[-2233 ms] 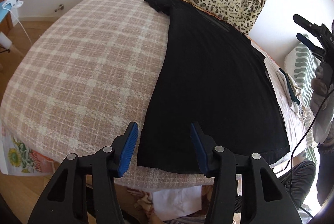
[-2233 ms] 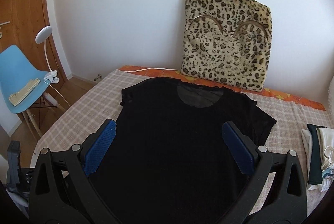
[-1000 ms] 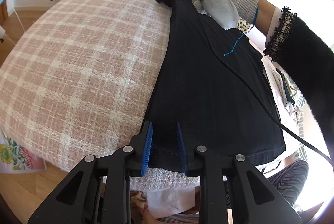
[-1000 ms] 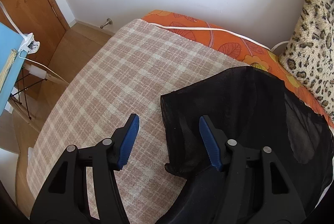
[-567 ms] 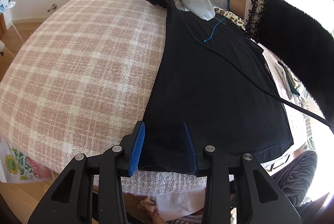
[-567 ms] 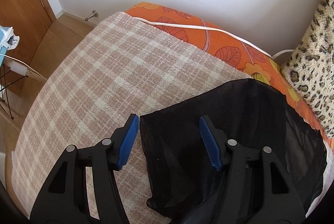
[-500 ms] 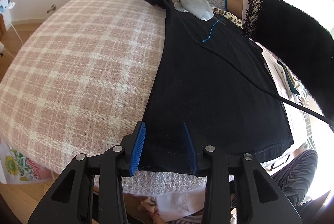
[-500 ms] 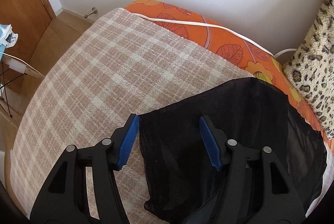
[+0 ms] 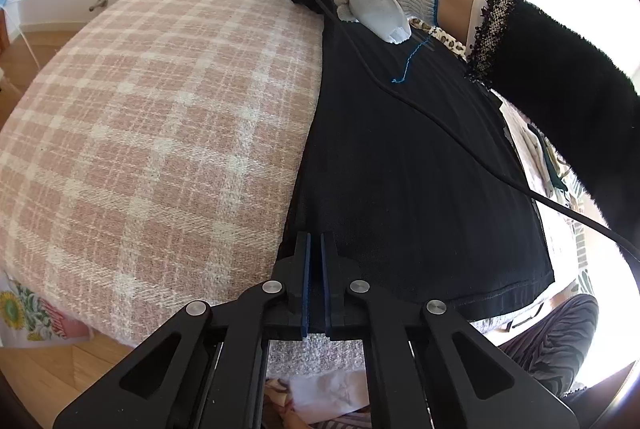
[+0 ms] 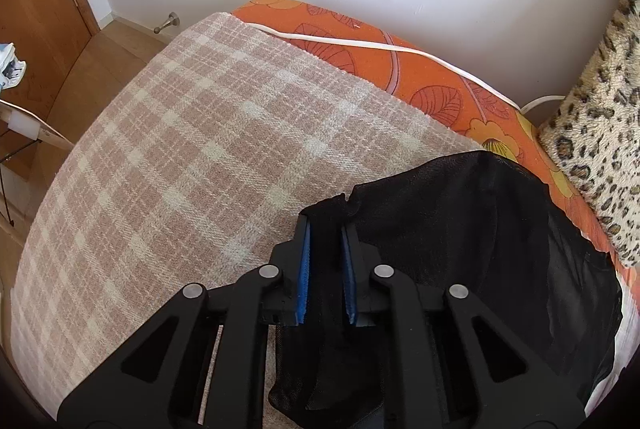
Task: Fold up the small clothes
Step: 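Close the left gripper on the hem while the right gripper grips the shoulder edge, then lift the gripped side edge with both grippers and fold it over the shirt's middle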
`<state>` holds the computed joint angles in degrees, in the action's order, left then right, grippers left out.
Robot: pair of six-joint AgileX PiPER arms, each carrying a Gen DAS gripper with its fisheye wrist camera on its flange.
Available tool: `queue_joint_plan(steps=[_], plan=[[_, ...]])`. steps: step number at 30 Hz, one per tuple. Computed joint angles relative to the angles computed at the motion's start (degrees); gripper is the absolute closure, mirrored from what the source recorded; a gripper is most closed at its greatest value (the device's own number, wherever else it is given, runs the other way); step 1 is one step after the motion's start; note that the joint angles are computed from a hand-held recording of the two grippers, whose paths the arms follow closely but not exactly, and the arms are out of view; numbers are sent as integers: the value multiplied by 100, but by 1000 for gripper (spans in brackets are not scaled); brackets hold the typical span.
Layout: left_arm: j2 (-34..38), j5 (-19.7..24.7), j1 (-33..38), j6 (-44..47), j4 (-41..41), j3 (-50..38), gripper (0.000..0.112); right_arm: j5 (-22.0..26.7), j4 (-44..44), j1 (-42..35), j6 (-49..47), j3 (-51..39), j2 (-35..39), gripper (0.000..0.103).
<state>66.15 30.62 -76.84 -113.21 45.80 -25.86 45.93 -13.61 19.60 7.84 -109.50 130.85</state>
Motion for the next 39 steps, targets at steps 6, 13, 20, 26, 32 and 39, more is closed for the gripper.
queue_joint_plan(steps=[6, 13, 20, 26, 32, 39], plan=[[-173, 233, -190, -116, 65, 16, 111, -275, 100, -259, 40, 347, -338, 98], [-59, 1596, -932, -309, -40, -250, 92, -325, 440, -520, -114, 325, -499, 99], [260, 1520, -856, 153, -282, -398, 78, -403, 331, -498, -37, 451, -559, 99], [654, 1664, -1063, 477, -191, -677, 106, -424, 295, -519, 16, 397, -495, 99], [136, 1106, -895, 10, 101, -371, 109, -486, 343, -569, -2, 507, -617, 99], [490, 1808, -1481, -169, 531, -875, 109, -567, 341, -833, -30, 827, -1037, 99]])
